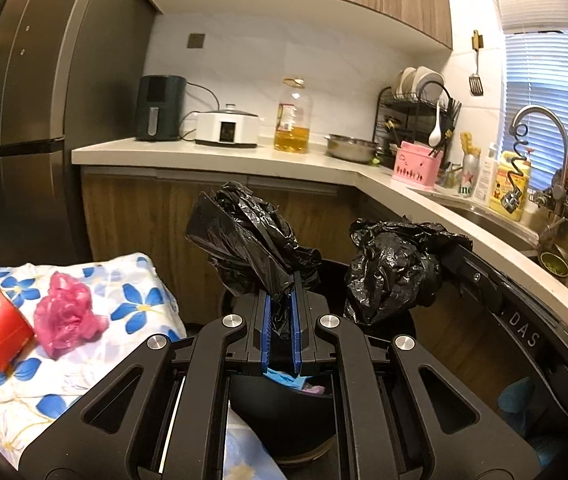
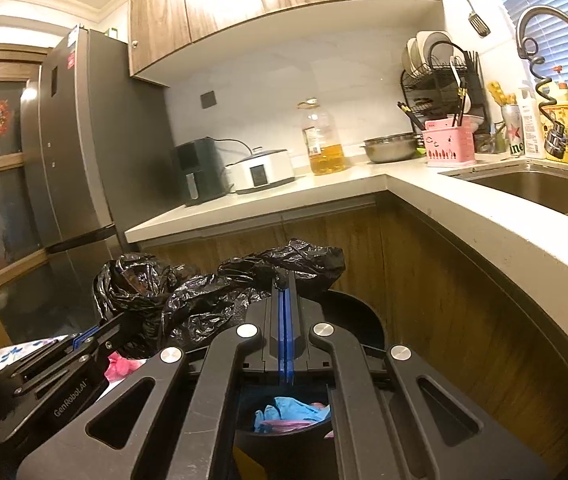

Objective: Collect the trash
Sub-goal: 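Carry both black bags over the black trash bin, then open both tools to drop the black bags into the bin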

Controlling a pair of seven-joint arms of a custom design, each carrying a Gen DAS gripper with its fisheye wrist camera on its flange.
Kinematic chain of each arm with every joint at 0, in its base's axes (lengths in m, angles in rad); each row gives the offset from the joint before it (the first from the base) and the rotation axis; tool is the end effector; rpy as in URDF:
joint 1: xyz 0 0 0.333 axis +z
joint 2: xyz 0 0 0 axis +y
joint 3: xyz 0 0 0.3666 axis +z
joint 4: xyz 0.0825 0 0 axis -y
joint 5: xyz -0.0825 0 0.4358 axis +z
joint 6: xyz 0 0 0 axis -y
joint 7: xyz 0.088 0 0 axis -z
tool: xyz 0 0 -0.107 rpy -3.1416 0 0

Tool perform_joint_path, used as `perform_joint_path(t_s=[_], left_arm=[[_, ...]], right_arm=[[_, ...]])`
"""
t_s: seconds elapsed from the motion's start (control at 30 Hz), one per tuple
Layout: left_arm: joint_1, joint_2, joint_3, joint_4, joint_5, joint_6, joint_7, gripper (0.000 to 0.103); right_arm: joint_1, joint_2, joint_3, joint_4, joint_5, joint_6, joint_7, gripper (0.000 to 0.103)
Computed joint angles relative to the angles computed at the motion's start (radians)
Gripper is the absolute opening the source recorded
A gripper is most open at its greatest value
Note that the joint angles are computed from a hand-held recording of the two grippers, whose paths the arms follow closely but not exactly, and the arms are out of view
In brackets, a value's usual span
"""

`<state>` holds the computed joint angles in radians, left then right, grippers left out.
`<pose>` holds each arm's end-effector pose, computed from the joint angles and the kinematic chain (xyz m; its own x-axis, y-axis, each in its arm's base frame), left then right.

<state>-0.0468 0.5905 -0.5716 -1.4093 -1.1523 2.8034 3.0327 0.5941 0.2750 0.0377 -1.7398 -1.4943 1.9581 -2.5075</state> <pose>0.7517 -0.3370 0.4910 -0.8125 -0.5688 0.1275 -0.2944 0.2116 -0.9320 0.6179 0.3676 0.4933 -0.6064 -0.7591 -0.2368 -0.0460 0.3308 -0.9426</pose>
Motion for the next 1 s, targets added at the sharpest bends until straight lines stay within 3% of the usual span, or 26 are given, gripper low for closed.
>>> perform_joint_path(t_s=[0.13, 0.77, 0.87, 0.9, 0.93, 1.0], left_arm=[[-0.03, 0.03, 0.024, 0.038, 0.066, -0.014, -0.062, 0.007], [-0.027, 0.101, -0.02, 0.088, 0.269, -0.049, -0.15, 0.008], [-0.024, 0.108, -0.026, 0.093, 0.279, -0.057, -0.141, 0.03], [-0.023, 0.109, -0.028, 0.093, 0.279, -0.053, -0.14, 0.051], [-0.018, 0.11, -0.035, 0.09, 0.273, -0.05, -0.137, 0.06], [-0.018, 0.115, -0.03, 0.099, 0.275, -0.065, -0.154, 0.062]], right_arm=[[-0.009, -0.001, -0.004, -0.004, 0.006, 0.011, 0.0, 0.001], [-0.046, -0.006, -0.014, -0.017, 0.019, 0.072, -0.016, 0.002], [-0.05, -0.008, -0.015, -0.02, 0.026, 0.08, -0.014, 0.002], [-0.052, -0.008, -0.015, -0.02, 0.031, 0.08, -0.015, 0.002], [-0.053, -0.009, -0.015, -0.022, 0.033, 0.082, -0.011, 0.003], [-0.056, -0.013, -0.016, -0.028, 0.035, 0.089, 0.0, 0.009]])
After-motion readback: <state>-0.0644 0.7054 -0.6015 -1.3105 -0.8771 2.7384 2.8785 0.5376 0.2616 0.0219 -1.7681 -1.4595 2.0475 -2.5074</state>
